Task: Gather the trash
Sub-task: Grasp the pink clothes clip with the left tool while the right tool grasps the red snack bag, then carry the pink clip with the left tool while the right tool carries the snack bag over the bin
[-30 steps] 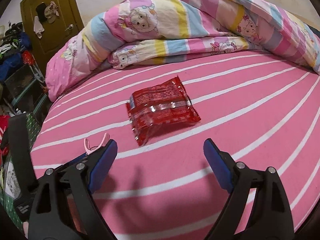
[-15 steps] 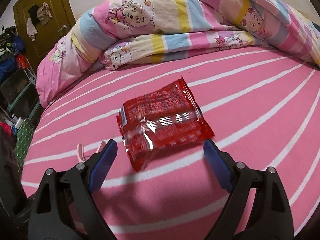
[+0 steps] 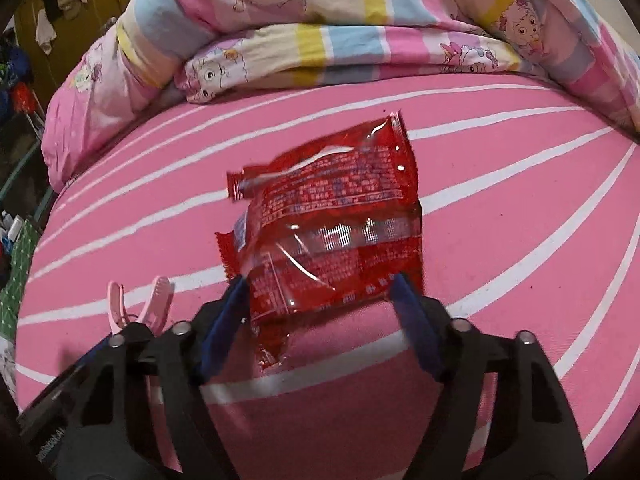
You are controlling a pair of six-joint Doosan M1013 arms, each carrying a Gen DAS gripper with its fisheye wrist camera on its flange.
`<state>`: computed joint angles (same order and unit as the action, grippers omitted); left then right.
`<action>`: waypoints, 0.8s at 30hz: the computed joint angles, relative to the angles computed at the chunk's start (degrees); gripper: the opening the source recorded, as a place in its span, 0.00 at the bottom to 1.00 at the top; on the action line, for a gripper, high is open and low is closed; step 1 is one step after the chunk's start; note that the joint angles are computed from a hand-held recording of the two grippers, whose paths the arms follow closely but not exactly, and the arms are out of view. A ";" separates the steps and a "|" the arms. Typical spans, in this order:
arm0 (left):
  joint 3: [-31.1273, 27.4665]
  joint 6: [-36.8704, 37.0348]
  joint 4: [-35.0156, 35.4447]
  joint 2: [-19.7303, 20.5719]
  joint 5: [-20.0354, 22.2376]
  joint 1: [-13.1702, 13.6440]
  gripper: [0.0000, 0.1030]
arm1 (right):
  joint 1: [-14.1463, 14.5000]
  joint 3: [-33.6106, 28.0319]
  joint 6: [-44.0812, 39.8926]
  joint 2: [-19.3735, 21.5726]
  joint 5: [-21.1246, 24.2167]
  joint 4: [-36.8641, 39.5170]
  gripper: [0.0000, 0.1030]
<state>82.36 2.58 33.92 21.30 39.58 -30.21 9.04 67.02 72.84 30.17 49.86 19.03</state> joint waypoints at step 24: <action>-1.22 10.55 -2.39 -1.04 -1.85 -4.52 0.34 | -4.93 12.23 -14.38 -10.74 -2.02 10.73 0.11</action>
<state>81.14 13.13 31.53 20.26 37.73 -34.72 4.11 79.25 58.46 19.43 47.84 29.76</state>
